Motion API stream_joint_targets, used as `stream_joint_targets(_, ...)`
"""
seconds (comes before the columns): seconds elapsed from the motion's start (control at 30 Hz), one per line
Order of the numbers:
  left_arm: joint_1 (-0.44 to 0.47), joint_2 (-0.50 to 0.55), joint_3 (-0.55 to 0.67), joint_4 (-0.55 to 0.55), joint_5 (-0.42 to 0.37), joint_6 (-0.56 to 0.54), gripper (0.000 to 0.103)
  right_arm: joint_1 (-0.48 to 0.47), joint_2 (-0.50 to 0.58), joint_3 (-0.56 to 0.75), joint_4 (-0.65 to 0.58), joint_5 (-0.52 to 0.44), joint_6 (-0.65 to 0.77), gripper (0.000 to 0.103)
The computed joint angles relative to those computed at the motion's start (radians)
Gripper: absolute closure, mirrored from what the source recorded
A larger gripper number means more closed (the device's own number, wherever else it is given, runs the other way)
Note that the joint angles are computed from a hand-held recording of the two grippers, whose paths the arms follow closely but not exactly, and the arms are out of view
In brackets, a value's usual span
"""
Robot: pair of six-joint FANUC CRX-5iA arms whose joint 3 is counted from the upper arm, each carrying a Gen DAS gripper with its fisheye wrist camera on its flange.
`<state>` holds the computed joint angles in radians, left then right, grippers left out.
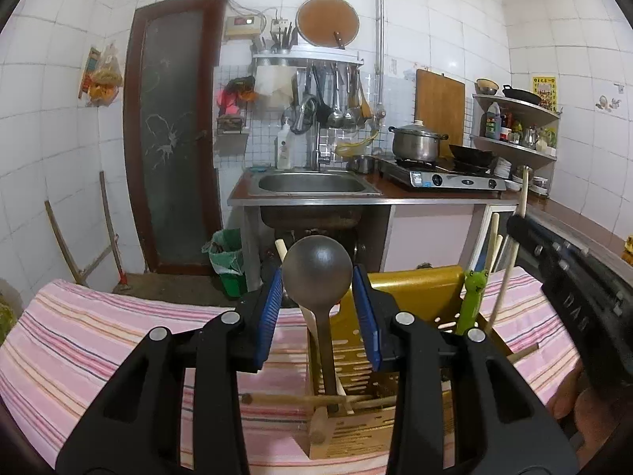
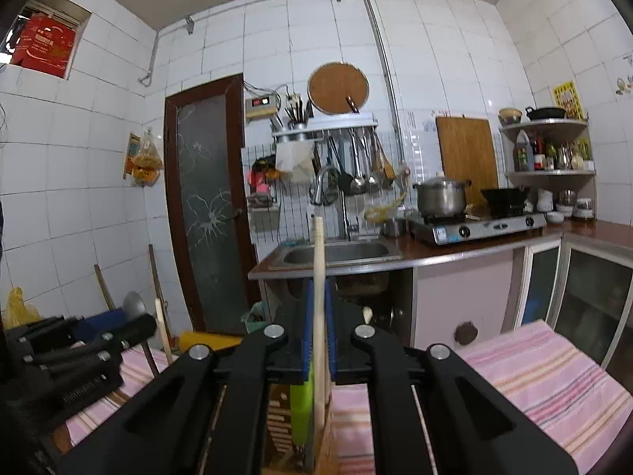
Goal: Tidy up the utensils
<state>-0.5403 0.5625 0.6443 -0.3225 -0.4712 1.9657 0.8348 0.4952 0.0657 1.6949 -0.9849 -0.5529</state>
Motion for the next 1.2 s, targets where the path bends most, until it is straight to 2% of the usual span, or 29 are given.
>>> stream_joint_targets(0.03, -0.001, -0.008, -0.01, -0.009, 0.005, 0.008, 0.066, 0.003, -0.001, 0.002, -0.016, 0.0, 0.012, 0.096)
stream_joint_targets(0.17, -0.012, -0.058, -0.045, -0.101, 0.003, 0.086, 0.039, 0.034, 0.013, 0.051, -0.141, -0.042, 0.147, 0.094)
stream_joint_targets(0.2, -0.012, -0.077, -0.062, -0.108, 0.009, 0.097, 0.036, 0.041, 0.012, 0.058, -0.162, -0.053, 0.165, 0.087)
stream_joint_targets(0.23, -0.012, -0.093, -0.073, -0.118, 0.008, 0.11, 0.031, 0.047, 0.007, 0.061, -0.183, -0.059, 0.176, 0.068)
stream_joint_targets(0.27, -0.014, -0.111, -0.086, -0.136, 0.006, 0.129, 0.022, 0.056, -0.002, 0.061, -0.202, -0.071, 0.179, 0.058)
stream_joint_targets(0.3, -0.019, -0.141, -0.108, -0.179, 0.002, 0.167, 0.017, 0.067, -0.007, 0.066, -0.221, -0.096, 0.19, 0.043)
stream_joint_targets(0.37, -0.035, -0.18, -0.131, -0.276, -0.01, 0.249, 0.005, 0.089, -0.014, 0.081, -0.262, -0.14, 0.228, 0.042)
stream_joint_targets(0.43, -0.055, -0.234, -0.171, -0.378, -0.036, 0.333, 0.005, 0.111, -0.022, 0.094, -0.303, -0.175, 0.255, 0.037)
stream_joint_targets(0.47, -0.057, -0.25, -0.184, -0.383, -0.046, 0.335, 0.005, 0.128, -0.03, 0.094, -0.321, -0.198, 0.257, 0.034)
stream_joint_targets(0.53, -0.052, -0.301, -0.238, -0.369, -0.056, 0.327, 0.005, 0.156, -0.037, 0.098, -0.342, -0.24, 0.259, 0.02)
stream_joint_targets(0.63, -0.048, -0.375, -0.323, -0.372, -0.076, 0.349, 0.005, 0.213, -0.045, 0.101, -0.38, -0.303, 0.267, 0.01)
stream_joint_targets(0.73, -0.039, -0.46, -0.431, -0.356, -0.07, 0.357, 0.005, 0.278, -0.044, 0.109, -0.415, -0.367, 0.28, 0.005)
stream_joint_targets(0.87, -0.063, -0.557, -0.552, -0.421, -0.084, 0.416, 0.005, 0.389, -0.021, 0.111, -0.464, -0.467, 0.291, 0.004)
stream_joint_targets(1.03, -0.122, -0.658, -0.702, -0.506, -0.104, 0.491, 0.005, 0.492, -0.006, 0.077, -0.501, -0.5, 0.225, 0.004)
stream_joint_targets(1.2, -0.148, -0.711, -0.821, -0.524, -0.072, 0.567, 0.005, 0.553, 0.041, 0.078, -0.528, -0.537, 0.185, 0.004)
